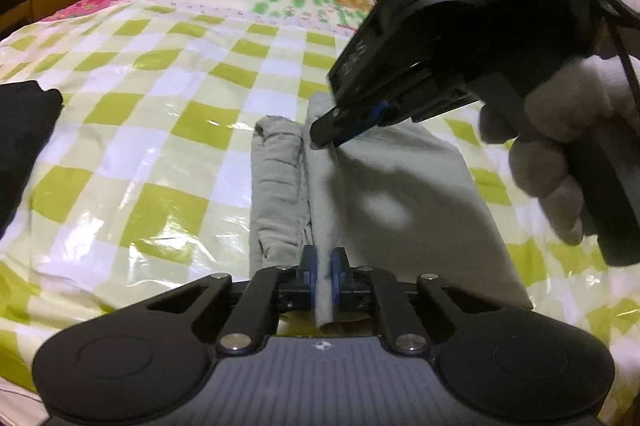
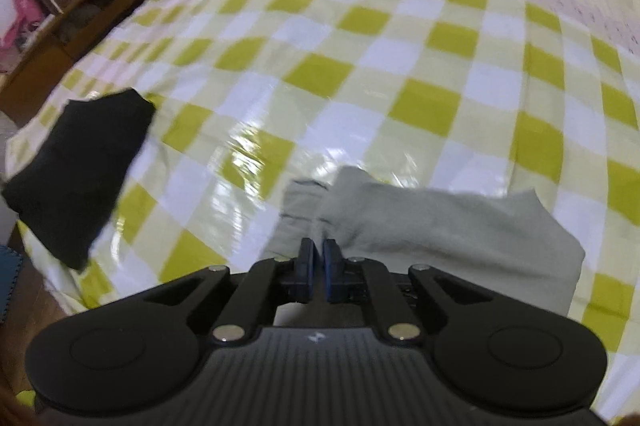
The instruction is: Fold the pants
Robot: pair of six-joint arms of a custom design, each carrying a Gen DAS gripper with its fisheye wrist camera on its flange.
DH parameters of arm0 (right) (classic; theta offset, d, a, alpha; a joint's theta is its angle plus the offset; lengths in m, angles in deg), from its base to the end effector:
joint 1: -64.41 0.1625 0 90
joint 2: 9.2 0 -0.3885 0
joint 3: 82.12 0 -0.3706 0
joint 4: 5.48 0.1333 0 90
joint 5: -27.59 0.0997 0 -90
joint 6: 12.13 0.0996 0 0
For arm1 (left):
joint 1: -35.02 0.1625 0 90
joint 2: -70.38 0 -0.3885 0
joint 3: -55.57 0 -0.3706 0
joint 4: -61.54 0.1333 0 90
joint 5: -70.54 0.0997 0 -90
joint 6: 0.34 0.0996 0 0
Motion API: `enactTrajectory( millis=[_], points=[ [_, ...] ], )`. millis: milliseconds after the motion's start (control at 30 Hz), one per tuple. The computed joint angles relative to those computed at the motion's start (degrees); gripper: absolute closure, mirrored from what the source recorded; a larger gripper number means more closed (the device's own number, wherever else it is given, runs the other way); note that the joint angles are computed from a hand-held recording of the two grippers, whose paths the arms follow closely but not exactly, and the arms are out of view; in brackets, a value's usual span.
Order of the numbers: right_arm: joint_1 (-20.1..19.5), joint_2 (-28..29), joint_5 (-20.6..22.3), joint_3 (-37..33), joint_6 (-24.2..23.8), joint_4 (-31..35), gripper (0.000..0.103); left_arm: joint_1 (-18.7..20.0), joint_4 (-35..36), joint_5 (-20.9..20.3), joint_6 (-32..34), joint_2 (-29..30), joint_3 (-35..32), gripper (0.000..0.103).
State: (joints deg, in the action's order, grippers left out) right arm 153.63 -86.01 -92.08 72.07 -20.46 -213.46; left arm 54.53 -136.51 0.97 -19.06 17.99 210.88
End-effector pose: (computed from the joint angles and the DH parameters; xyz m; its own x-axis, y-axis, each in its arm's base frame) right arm 0.0799 -0.3028 0.1783 -0.8568 0.2204 0.4662 -0.1150 0.7996 -0.5895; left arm -0.1907 -0.2459 0.0250 -0.6256 0.7199 -0.3006 0.7793 0.5952 -0.1963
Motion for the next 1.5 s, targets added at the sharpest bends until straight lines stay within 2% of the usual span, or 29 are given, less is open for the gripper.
enactTrajectory(
  millis=[33,67,133,200,233,267,333,367,400,433,467,500,567,633,667,733,767,800,833,1033,1133,1200,1267,1333,1400,1467,1500],
  points=[
    [0.42,-0.75,0.84,0.01,-0.04,0.32,0.102,0.08,0.32,0.2,-0.25,-1.28,0.49,0.082],
    [0.7,-1.46,1.85,-0.12,0.24,0.9,0.102,-0.2,0.63,0.74,-0.74,-2.5,1.07,0.087],
    [1.66,-1.17,3.28,-0.63,0.19,0.24,0.102,-0.91,0.77,2.66,-1.74,-4.52,2.18,0.087],
    [2.51,1.68,2.02,-1.72,-0.68,-1.79,0.101,-0.04,2.36,3.83,-1.83,-5.67,1.69,0.087],
    [2.22,1.8,1.5,-2.11,-0.6,-0.46,0.098,0.75,3.7,4.02,-1.74,-5.89,1.27,0.087],
    [1.85,1.23,0.67,-2.12,0.16,1.37,0.095,1.47,4.31,3.54,-1.41,-6.13,1.03,0.087],
    [1.95,1.37,-2.94,-1.41,1.34,0.78,0.094,2.43,2.36,0.55,-0.07,-7.03,1.8,0.086],
    [1.99,1.46,-4.78,-0.68,1.72,-0.63,0.085,2.38,0.65,-0.96,0.28,-7.13,2.31,0.081],
    [1.66,1.45,-5.25,0.08,2.23,-2.13,0.072,2.14,-0.12,-2.16,0.77,-6.99,2.49,0.069],
    [0.89,1.25,-4.64,0.86,2.73,-3.41,0.066,1.39,-0.74,-2.64,0.97,-6.61,2.64,0.063],
    [0.15,1.18,-3.65,1.3,3.11,-3.84,0.057,0.18,-2.63,-2.46,1.3,-4.98,2.84,0.047],
    [-0.27,1.42,-2.9,1.41,3.25,-4.03,0.057,-1.27,-4.44,-1.66,1.45,-3.0,2.97,0.04],
    [-0.04,3.96,-3.18,0.35,3.16,-4.75,0.056,-2.8,-3.94,-0.38,1.35,-0.99,2.28,0.04],
    [1.01,7.21,-5.47,-1.38,2.71,-5.16,0.049,-2.54,-1.59,0.42,0.38,-0.09,1.09,0.04],
    [1.38,9.52,-6.93,-2.23,1.65,-6.61,0.051,-2.27,-0.44,0.83,0.1,0.67,0.3,0.041],
    [0.76,12.26,-8.56,-2.95,0.13,-8.73,0.071,-1.35,1.35,1.19,-0.22,2.0,-1.1,0.056],
    [-0.81,10.46,-6.54,-2.26,1.24,-6.93,0.09,0.1,1.93,-0.42,0.33,1.81,-1.74,0.073],
    [-2.43,7.72,-3.51,-1.08,2.4,-5.25,0.097,0.65,1.78,-0.84,0.34,1.53,-1.78,0.076],
    [-2.7,5.85,-2.21,-0.19,2.48,-5.0,0.098,0.68,0.96,-0.62,0.44,1.15,-1.4,0.078],
    [3.24,0.9,-0.92,-0.09,2.43,-2.09,0.098,-0.26,0.6,0.62,0.58,-7.08,1.67,0.081],
    [4.22,3.2,-0.57,-2.11,2.01,-2.22,0.096,0.73,-0.31,0.46,0.49,-9.05,2.41,0.081],
    [3.23,7.47,0.09,-3.92,2.46,-3.97,0.091,3.48,-0.42,0.2,0.39,-7.79,1.64,0.081],
    [0.59,12.58,2.86,-5.53,3.16,-5.93,0.087,6.85,2.81,-0.25,-0.22,-7.05,0.01,0.08],
    [-1.89,14.18,6.79,-6.35,3.44,-2.6,0.084,8.89,4.12,0.74,-1.81,-6.29,-0.37,0.074],
    [-1.97,16.72,7.99,-5.98,1.35,-6.41,0.077,9.93,4.97,1.73,-2.36,-6.92,0.08,0.059],
    [-2.55,14.92,10.56,-4.38,1.3,-7.25,0.076,9.35,5.85,3.47,-3.54,-7.88,0.65,0.053],
    [-3.22,13.09,12.51,-2.91,1.79,-7.99,0.076,8.34,6.82,4.8,-3.74,-8.64,1.06,0.053]
  ],
)
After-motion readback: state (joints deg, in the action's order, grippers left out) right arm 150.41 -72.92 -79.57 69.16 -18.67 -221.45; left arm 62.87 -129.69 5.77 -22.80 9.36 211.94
